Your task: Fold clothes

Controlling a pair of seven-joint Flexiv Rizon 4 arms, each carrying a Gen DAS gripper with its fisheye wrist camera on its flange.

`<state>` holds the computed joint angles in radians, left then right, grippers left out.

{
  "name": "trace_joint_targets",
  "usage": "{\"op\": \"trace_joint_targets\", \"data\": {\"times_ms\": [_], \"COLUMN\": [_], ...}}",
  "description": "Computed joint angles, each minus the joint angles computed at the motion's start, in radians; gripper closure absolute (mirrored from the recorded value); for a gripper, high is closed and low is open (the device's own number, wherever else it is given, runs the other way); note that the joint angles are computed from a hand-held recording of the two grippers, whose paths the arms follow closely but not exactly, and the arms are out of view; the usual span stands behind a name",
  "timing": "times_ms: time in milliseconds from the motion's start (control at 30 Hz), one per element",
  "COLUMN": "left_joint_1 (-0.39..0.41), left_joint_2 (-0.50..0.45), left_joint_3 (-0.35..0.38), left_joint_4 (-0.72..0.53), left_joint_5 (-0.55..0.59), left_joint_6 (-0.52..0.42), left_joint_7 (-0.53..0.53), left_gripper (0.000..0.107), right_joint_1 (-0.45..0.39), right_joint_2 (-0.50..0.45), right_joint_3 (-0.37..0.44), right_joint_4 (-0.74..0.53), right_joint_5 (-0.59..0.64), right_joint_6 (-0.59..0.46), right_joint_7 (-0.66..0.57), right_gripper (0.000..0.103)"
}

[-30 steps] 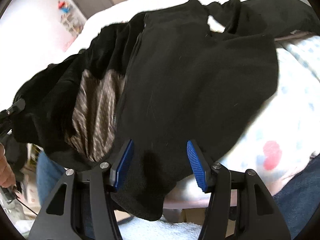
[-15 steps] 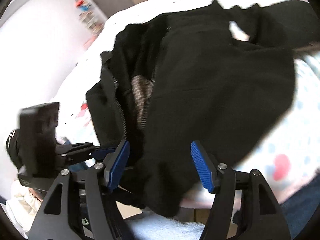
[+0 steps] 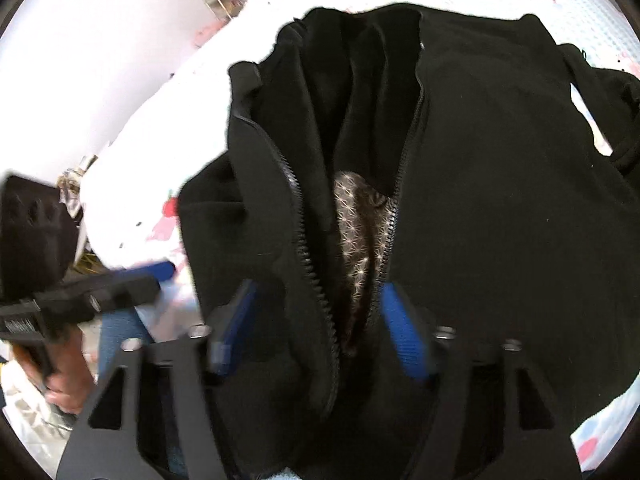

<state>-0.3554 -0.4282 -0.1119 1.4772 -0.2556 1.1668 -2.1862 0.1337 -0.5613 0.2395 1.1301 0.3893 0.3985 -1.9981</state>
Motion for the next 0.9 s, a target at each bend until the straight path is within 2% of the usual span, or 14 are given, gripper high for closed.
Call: {"op": "trace_joint_targets", "data": {"times_ms": [33, 100, 200, 267, 400, 533, 767, 833, 900], "left_joint_1": [0.006, 0.017, -0.035, -0.049, -0.070, -0.094, -0.094, -0.079, -0.075], "left_joint_2": [-0.015, -0.064, -0.165, -0.211, -0.223, -0.208, -0.224, -0.179, -0.180], "left_joint_3": [-0.019, -0.067, -0.024, -0.015, -0.015, -0.005, -0.009, -0.020, -0.023], "left_joint_4": [-0.009, -0.055, -0.226, -0.286, -0.273, -0.267, -0.276, -0.206, -0.203], "left_joint_5": [-0.011, -0.040, 0.000, -0.002, -0.008, 0.021, 0.025, 0.011, 0.006], "left_joint_6": [0.028, 0.052, -0.110, -0.200, -0.254, -0.274, -0.265, -0.246, -0.250], "left_joint_7": [0.024, 0.097, 0.085, 0.056, 0.008, -0.026, -0.048, -0.034, -0.033], "left_gripper": [0.054, 0.054, 0.056, 0.058, 0.058, 0.058, 0.058, 0.056, 0.056], "right_joint_1": [-0.001, 0.001, -0.004, -0.018, -0.053, -0.058, -0.056, -0.051, -0.044], "right_joint_2": [-0.001, 0.006, 0.021, 0.023, 0.040, 0.051, 0.062, 0.069, 0.075], "right_joint_3": [-0.001, -0.009, -0.023, -0.020, 0.001, -0.001, -0.004, -0.008, -0.012], "right_joint_4": [0.008, 0.038, 0.082, 0.091, 0.111, 0.139, 0.153, 0.168, 0.183], "right_joint_5": [0.002, -0.001, -0.011, -0.005, 0.027, 0.038, 0.050, 0.044, 0.033], "right_joint_6": [0.007, 0.043, 0.104, 0.114, 0.081, 0.069, 0.075, 0.090, 0.108], "right_joint_7": [0.002, 0.015, 0.049, 0.057, 0.023, -0.001, -0.016, -0.017, -0.014], "right_gripper": [0.076, 0.081, 0.082, 0.082, 0.081, 0.073, 0.072, 0.072, 0.072]}}
